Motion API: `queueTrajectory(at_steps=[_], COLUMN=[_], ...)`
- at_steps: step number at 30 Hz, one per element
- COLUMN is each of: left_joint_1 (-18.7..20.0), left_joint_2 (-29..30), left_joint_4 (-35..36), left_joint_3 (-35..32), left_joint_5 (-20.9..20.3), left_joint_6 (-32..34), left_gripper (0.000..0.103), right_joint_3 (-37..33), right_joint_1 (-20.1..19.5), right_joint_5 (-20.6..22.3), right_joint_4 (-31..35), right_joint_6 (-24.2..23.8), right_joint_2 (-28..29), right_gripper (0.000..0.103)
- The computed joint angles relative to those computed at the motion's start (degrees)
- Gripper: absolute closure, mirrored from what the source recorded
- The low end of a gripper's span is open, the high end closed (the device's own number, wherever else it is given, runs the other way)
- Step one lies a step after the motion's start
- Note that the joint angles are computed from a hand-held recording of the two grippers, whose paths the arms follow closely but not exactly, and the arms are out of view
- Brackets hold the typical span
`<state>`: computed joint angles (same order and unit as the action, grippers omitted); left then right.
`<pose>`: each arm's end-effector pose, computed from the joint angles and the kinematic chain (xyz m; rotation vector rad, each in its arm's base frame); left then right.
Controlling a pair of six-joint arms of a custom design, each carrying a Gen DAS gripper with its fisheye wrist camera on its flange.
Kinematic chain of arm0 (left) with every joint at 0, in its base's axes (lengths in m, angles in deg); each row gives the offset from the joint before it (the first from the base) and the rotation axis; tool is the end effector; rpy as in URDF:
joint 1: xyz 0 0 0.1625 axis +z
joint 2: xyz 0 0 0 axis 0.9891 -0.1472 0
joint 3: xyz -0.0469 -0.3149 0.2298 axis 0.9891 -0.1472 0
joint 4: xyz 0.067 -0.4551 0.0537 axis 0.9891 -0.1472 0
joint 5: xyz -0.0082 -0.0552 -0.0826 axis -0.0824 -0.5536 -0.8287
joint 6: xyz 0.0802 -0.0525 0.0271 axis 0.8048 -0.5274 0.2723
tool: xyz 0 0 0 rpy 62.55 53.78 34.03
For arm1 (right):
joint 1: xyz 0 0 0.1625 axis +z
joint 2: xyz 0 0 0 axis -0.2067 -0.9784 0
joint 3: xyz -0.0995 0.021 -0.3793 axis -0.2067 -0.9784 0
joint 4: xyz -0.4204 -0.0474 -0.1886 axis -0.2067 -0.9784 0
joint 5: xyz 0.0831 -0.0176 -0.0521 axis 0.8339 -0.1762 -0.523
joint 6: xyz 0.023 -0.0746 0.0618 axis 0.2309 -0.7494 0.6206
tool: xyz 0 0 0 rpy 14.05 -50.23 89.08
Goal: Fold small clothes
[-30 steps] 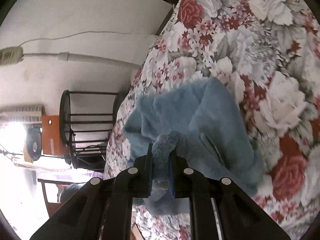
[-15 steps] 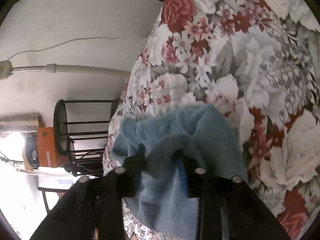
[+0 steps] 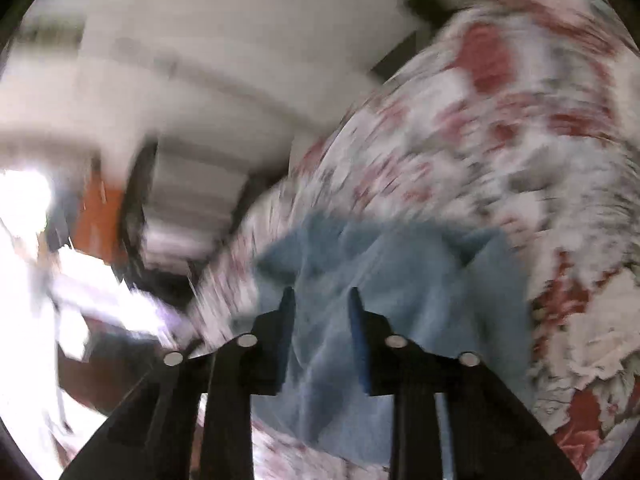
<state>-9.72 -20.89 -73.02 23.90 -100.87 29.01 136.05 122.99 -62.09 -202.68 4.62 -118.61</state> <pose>-0.0865 -0.7901 0.4536 0.4552 2.7957 -0.4072 0.3629 -0.6608 0.1173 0.5152 2.8824 -1.0853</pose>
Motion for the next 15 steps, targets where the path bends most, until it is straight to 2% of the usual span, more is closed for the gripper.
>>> queueTrajectory(at_steps=[2,3,4,5,6,7,8,9,10,11,13,15], left_joint_1=[-1.21,-1.94,-2.72,-3.64,-3.5,-3.57,-3.28,-3.01,-2.95,-3.15,-3.55,-3.34], left_joint_2=[-0.5,-0.88,-1.35,-1.41,-1.04,-0.6,0.13,0.48,0.67,0.55,-0.42,-1.43], left_joint_4=[1.19,0.9,0.04,-1.88,-5.39,-7.18,-7.3,-6.79,-7.34,-8.94,-14.56,-15.67], left_joint_3=[3.4,5.93,8.56,11.06,13.45,14.35,13.76,12.78,12.24,12.49,13.57,12.81], left_joint_5=[2.42,5.14,9.07,15.07,21.07,25.08,26.7,25.91,26.02,26.76,26.11,21.06], left_joint_6=[3.21,4.34,4.96,5.34,6.83,6.92,5.1,3.59,2.78,3.07,4.9,4.9], left_gripper=[0.021,0.021,0.021,0.022,0.023,0.023,0.023,0.025,0.033,0.035,0.037,0.033], right_joint_3=[-4.62,-6.87,-8.81,-11.1,-11.6,-11.08,-9.45,-6.54,-4.09,-3.2,-4.39,-5.79], right_joint_1=[1.05,1.22,1.43,1.69,1.89,1.65,0.97,-0.12,-0.96,-1.07,0.36,1.27], right_joint_5=[-0.94,-0.43,-0.96,-3.89,-7.27,-10.1,-11.16,-10.24,-8.97,-9.24,-13.14,-11.26], right_joint_4=[7.13,10.67,13.74,17.96,19.79,20.27,19.39,16.25,13.13,11.73,10.84,9.33], right_joint_6=[-3.79,-5.08,-5.42,-5.55,-4.81,-3.43,-1.76,0.31,2.37,3.24,1.12,-3.89], right_joint_2=[3.14,4.76,6.08,7.7,8.17,8.15,7.42,5.92,4.54,3.9,4.34,5.05], right_gripper=[0.082,0.082,0.082,0.085,0.096,0.103,0.103,0.103,0.103,0.103,0.099,0.098])
